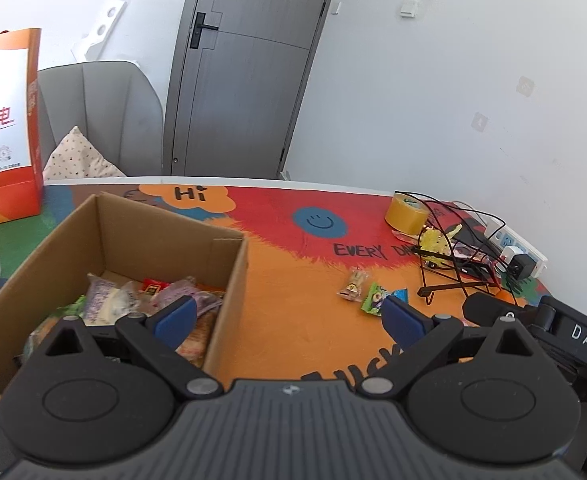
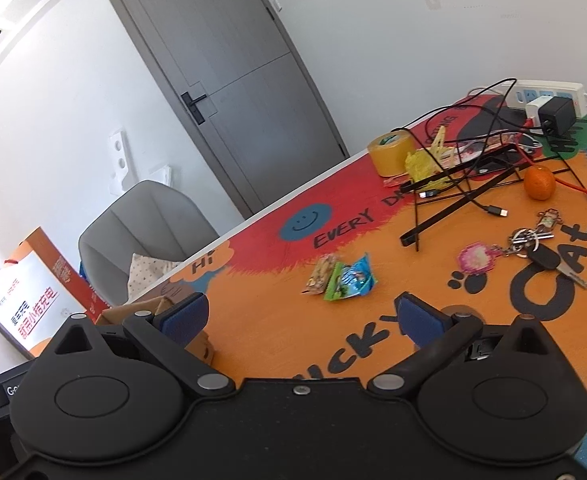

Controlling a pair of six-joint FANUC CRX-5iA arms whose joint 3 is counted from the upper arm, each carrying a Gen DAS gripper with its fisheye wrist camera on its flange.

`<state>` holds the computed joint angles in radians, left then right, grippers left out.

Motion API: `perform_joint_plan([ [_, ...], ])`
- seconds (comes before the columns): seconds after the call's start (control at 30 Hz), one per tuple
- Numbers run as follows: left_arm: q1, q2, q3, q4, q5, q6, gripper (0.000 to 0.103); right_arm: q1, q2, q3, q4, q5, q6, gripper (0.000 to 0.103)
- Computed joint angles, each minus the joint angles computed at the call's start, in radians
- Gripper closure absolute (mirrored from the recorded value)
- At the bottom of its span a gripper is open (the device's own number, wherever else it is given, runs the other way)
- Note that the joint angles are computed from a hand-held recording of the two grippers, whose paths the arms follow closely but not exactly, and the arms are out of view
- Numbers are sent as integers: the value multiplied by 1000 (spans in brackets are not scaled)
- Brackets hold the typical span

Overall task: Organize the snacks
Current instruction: 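Move both grippers back over the last snacks on the mat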

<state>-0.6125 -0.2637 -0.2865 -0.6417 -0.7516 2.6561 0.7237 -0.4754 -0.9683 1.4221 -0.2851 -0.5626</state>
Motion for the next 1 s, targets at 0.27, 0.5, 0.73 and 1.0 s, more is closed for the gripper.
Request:
perform_joint_plan([
  [0.27,4,82,61,20,1,-57,5,-66,41,12,0,49,-10,6],
  [0.5,54,143,101,113,25,-144,7,-112,80,30,-5,87,-4,11],
  [0.73,66,205,150,136,23,-167,20,-163,108,46,-26,136,20,21],
  [1.0,65,295,231,118,-5,-155,33,-216,155,76,-64,198,59,31],
])
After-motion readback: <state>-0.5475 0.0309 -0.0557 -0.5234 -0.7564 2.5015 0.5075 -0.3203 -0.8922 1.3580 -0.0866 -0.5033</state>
